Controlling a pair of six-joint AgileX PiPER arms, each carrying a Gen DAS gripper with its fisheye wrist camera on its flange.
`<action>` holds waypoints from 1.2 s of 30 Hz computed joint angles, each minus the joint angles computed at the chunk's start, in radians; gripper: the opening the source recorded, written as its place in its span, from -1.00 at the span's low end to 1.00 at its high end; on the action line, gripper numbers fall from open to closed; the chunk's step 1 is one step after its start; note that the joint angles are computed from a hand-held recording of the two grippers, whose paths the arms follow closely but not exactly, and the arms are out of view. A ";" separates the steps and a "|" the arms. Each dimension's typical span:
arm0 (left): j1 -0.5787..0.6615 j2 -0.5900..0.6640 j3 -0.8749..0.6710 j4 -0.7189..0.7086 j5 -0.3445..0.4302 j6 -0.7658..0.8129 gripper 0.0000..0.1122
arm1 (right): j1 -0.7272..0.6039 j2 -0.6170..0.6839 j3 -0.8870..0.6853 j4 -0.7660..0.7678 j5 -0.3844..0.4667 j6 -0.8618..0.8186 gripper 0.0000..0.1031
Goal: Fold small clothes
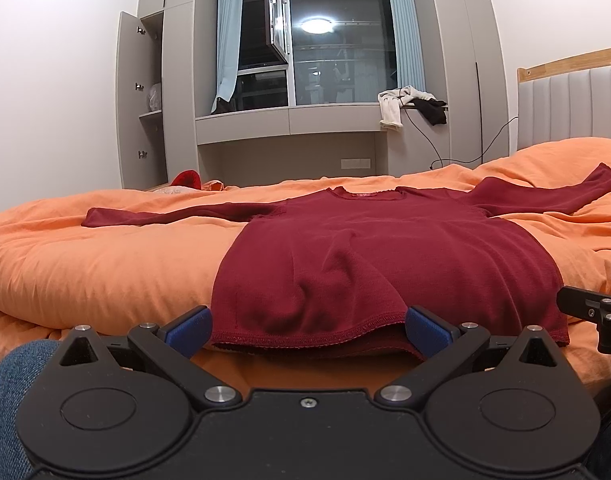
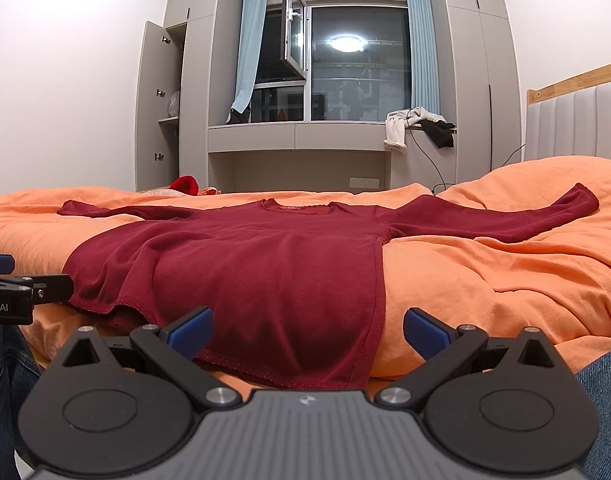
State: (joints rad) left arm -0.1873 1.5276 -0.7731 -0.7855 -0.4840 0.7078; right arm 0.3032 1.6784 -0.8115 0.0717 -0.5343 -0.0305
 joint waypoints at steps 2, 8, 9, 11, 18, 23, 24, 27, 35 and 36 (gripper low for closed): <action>0.000 0.000 0.000 -0.001 0.000 0.001 0.83 | 0.000 0.000 0.000 -0.001 0.000 0.000 0.99; 0.001 0.000 -0.002 -0.003 0.002 0.003 0.83 | -0.002 -0.002 0.002 -0.005 0.001 0.003 0.99; 0.001 0.000 -0.001 -0.002 0.003 0.002 0.83 | -0.002 -0.002 0.002 -0.005 0.001 0.003 0.99; 0.000 0.000 -0.003 -0.006 0.003 0.005 0.83 | -0.002 -0.002 0.002 -0.004 0.002 0.002 0.99; 0.002 0.000 -0.003 -0.005 0.005 0.005 0.83 | -0.002 -0.004 0.003 -0.005 0.005 0.002 0.99; 0.002 0.000 -0.004 -0.007 0.007 0.007 0.83 | -0.005 -0.007 0.007 -0.013 0.004 0.007 0.99; 0.002 0.000 -0.004 -0.007 0.007 0.006 0.83 | -0.005 -0.007 0.007 -0.013 0.004 0.007 0.99; 0.003 0.000 -0.005 -0.007 0.009 0.007 0.83 | -0.005 -0.007 0.008 -0.014 0.004 0.008 0.99; 0.002 0.001 -0.006 -0.011 0.010 0.010 0.83 | -0.006 -0.008 0.009 -0.015 0.005 0.008 0.99; 0.003 0.000 -0.006 -0.011 0.010 0.010 0.83 | -0.006 -0.008 0.009 -0.015 0.005 0.008 0.99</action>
State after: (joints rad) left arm -0.1845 1.5280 -0.7795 -0.7965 -0.4735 0.7179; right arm 0.2974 1.6702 -0.8030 0.0567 -0.5289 -0.0225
